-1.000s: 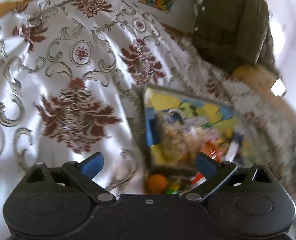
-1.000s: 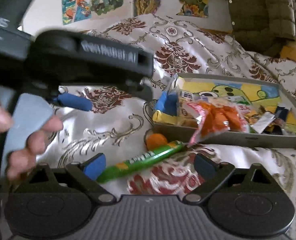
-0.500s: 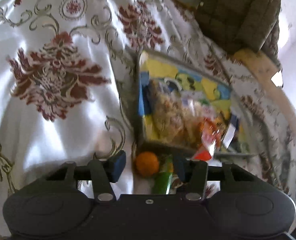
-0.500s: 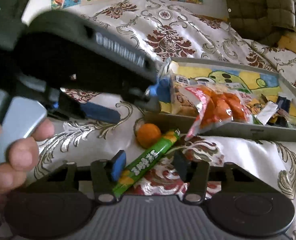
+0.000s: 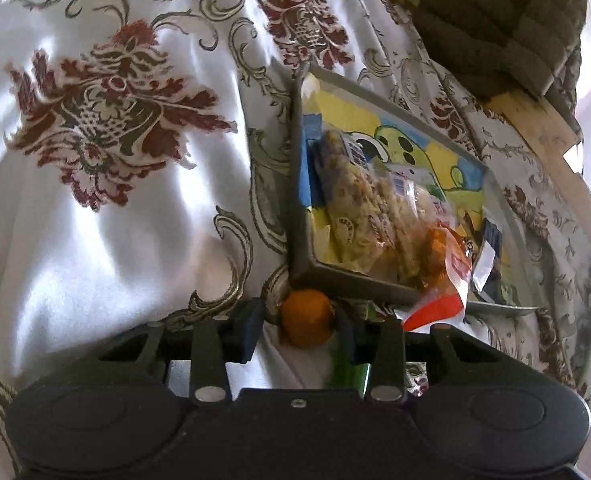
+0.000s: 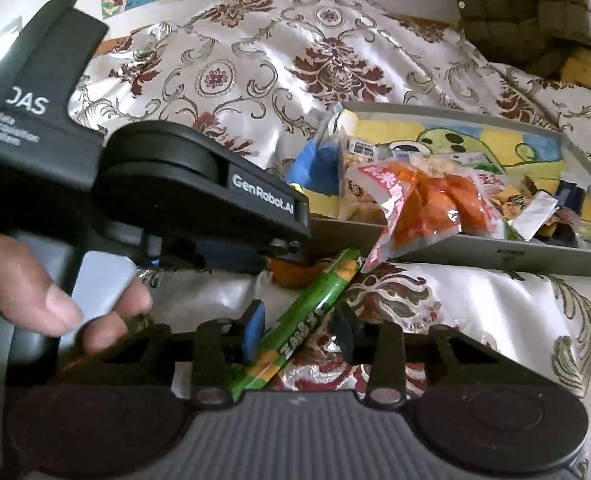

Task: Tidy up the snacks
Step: 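Grasp the orange ball candy with the left gripper while the right grasps the green tube snack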

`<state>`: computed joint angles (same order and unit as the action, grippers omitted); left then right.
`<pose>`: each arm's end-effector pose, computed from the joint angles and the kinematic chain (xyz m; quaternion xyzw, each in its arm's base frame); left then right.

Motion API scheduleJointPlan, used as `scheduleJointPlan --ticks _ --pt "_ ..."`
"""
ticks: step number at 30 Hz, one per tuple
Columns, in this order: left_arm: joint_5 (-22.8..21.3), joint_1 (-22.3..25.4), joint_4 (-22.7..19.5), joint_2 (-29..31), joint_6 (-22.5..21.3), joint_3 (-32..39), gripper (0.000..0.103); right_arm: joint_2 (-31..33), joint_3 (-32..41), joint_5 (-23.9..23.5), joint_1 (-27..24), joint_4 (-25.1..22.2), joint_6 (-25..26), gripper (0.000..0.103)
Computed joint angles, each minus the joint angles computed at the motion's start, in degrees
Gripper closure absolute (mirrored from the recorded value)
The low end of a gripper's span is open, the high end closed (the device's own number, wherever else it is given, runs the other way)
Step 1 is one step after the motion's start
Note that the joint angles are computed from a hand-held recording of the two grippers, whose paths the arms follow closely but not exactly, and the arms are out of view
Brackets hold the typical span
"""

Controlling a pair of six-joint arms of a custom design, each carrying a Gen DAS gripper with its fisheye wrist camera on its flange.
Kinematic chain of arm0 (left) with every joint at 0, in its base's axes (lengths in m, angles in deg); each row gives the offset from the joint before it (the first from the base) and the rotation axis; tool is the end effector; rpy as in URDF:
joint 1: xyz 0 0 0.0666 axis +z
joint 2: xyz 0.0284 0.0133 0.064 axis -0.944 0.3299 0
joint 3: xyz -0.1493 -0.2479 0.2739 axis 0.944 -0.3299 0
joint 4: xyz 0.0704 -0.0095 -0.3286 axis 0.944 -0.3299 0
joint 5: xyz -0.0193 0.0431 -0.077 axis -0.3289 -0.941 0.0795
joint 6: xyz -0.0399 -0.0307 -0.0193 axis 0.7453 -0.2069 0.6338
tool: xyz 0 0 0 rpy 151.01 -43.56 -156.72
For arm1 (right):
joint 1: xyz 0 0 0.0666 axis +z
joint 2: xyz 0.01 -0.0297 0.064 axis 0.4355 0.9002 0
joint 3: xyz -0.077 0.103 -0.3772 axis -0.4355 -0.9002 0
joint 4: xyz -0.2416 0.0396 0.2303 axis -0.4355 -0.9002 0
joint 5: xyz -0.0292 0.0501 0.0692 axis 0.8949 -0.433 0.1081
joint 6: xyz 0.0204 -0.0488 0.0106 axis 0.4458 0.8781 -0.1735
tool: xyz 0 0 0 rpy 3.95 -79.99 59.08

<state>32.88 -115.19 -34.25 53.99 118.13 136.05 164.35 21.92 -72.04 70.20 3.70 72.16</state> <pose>0.3487 -0.3275 0.4108 -0.1884 0.9009 -0.2035 0.3339 0.3160 0.3019 0.4112 -0.2369 0.8824 0.1301 0.3852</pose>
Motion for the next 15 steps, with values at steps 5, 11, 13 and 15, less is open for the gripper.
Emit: scheduleJointPlan --ticks 5,11,13,15 --pt "0.66 -0.01 -1.12 0.87 -0.33 1.23 0.060 0.01 -0.44 -1.01 -0.64 0.26 -0.31 0.059" --pt "-1.96 -1.25 -4.80 3.03 -2.93 4.47 0.058 -2.51 -2.96 -1.23 -1.44 0.90 1.29 0.078" --pt "-3.57 -1.89 -6.92 4.03 -4.51 6.11 0.060 -3.60 -3.75 -1.34 -2.08 0.45 2.29 0.081" --pt "-4.93 -2.41 -8.51 4.88 -6.03 7.40 0.060 -4.39 -4.33 -1.32 -2.70 -0.23 3.49 0.083"
